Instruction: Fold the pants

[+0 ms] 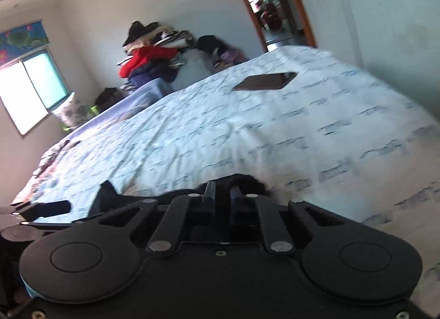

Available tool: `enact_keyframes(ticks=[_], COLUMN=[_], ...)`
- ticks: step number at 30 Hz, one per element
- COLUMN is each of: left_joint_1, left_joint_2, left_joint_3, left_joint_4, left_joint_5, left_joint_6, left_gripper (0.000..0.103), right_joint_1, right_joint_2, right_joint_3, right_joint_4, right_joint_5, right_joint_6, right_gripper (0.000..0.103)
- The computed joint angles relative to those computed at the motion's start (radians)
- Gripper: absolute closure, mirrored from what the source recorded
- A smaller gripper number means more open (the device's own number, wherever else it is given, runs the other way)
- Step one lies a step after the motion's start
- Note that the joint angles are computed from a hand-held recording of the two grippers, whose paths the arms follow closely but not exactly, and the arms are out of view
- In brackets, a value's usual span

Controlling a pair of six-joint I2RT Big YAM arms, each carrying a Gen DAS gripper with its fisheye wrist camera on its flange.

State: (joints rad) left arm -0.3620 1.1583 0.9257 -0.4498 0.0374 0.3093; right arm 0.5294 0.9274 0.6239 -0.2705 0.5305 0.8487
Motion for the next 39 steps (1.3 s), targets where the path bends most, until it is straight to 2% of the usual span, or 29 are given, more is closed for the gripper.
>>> enact_keyframes(ticks=[1,2,3,4,5,7,8,10,13,16,18,20,23,24,25,28,30,33,34,35,36,37,39], left_joint_1=[0.000,-0.002,-0.008,-0.020,-0.029,-0.023,-0.020,-0.022,-0.047,-0.092,-0.127,-0.160,-0.192,-0.194,-0.194,-0.181,-0.178,-0.200,-0.194,-0.174,-0.154,-0.134,-0.103], left_joint_2=[0.016,0.035,0.053,0.065,0.068,0.050,0.045,0.041,0.038,0.032,0.026,0.028,0.040,0.043,0.048,0.053,0.061,0.097,0.095,0.079,0.062,0.045,0.024], left_joint_3=[0.014,0.025,0.031,0.034,0.028,0.000,-0.004,-0.003,0.000,-0.006,-0.025,-0.045,-0.056,-0.056,-0.052,-0.032,-0.025,-0.031,-0.030,-0.031,-0.034,-0.037,-0.032], left_joint_4=[-0.016,-0.021,-0.021,-0.023,-0.013,0.026,0.029,0.024,0.017,0.021,0.054,0.098,0.134,0.138,0.134,0.097,0.088,0.125,0.116,0.111,0.111,0.116,0.105], left_joint_5=[0.017,0.035,0.029,-0.012,-0.045,-0.036,-0.024,-0.009,-0.005,-0.009,-0.023,-0.056,-0.095,-0.092,-0.090,-0.037,-0.006,-0.057,-0.052,-0.018,0.005,0.016,-0.001], left_joint_6=[-0.011,-0.014,-0.011,-0.009,-0.006,-0.002,-0.003,-0.008,-0.011,0.002,0.022,0.040,0.040,0.032,0.025,-0.022,-0.048,-0.026,-0.028,-0.030,-0.033,-0.040,-0.044], left_gripper=[0.016,0.015,0.014,0.016,0.016,0.015,0.015,0.015,0.014,0.014,0.014,0.014,0.015,0.015,0.015,0.016,0.015,0.013,0.014,0.014,0.014,0.013,0.013], right_joint_1=[-0.021,-0.039,-0.037,-0.017,0.016,0.098,0.139,0.216,0.324,0.369,0.371,0.360,0.337,0.350,0.368,0.417,0.426,0.382,0.379,0.384,0.389,0.380,0.315], right_joint_2=[0.001,0.004,-0.003,-0.024,-0.056,-0.124,-0.159,-0.206,-0.203,-0.173,-0.149,-0.143,-0.124,-0.112,-0.101,-0.129,-0.134,-0.115,-0.124,-0.134,-0.140,-0.138,-0.121], right_joint_3=[-0.012,-0.020,-0.025,-0.028,-0.033,-0.039,-0.043,-0.053,-0.037,-0.029,-0.025,-0.035,-0.036,-0.026,-0.009,0.006,0.012,-0.004,0.008,0.025,0.041,0.059,0.082], right_joint_4=[0.016,0.022,0.015,-0.007,-0.031,-0.111,-0.149,-0.185,-0.249,-0.269,-0.289,-0.266,-0.252,-0.276,-0.320,-0.403,-0.447,-0.445,-0.473,-0.507,-0.531,-0.543,-0.476], right_joint_5=[-0.046,-0.087,-0.083,-0.041,0.018,0.133,0.162,0.182,0.215,0.201,0.194,0.179,0.148,0.173,0.208,0.288,0.293,0.207,0.210,0.247,0.305,0.338,0.334], right_joint_6=[0.014,0.033,0.057,0.069,0.064,0.092,0.114,0.131,0.158,0.184,0.209,0.221,0.186,0.174,0.174,0.212,0.244,0.261,0.263,0.276,0.269,0.229,0.053], right_gripper=[0.094,0.089,0.083,0.076,0.076,0.076,0.076,0.076,0.076,0.076,0.076,0.076,0.077,0.081,0.096,0.101,0.101,0.098,0.095,0.080,0.076,0.076,0.076])
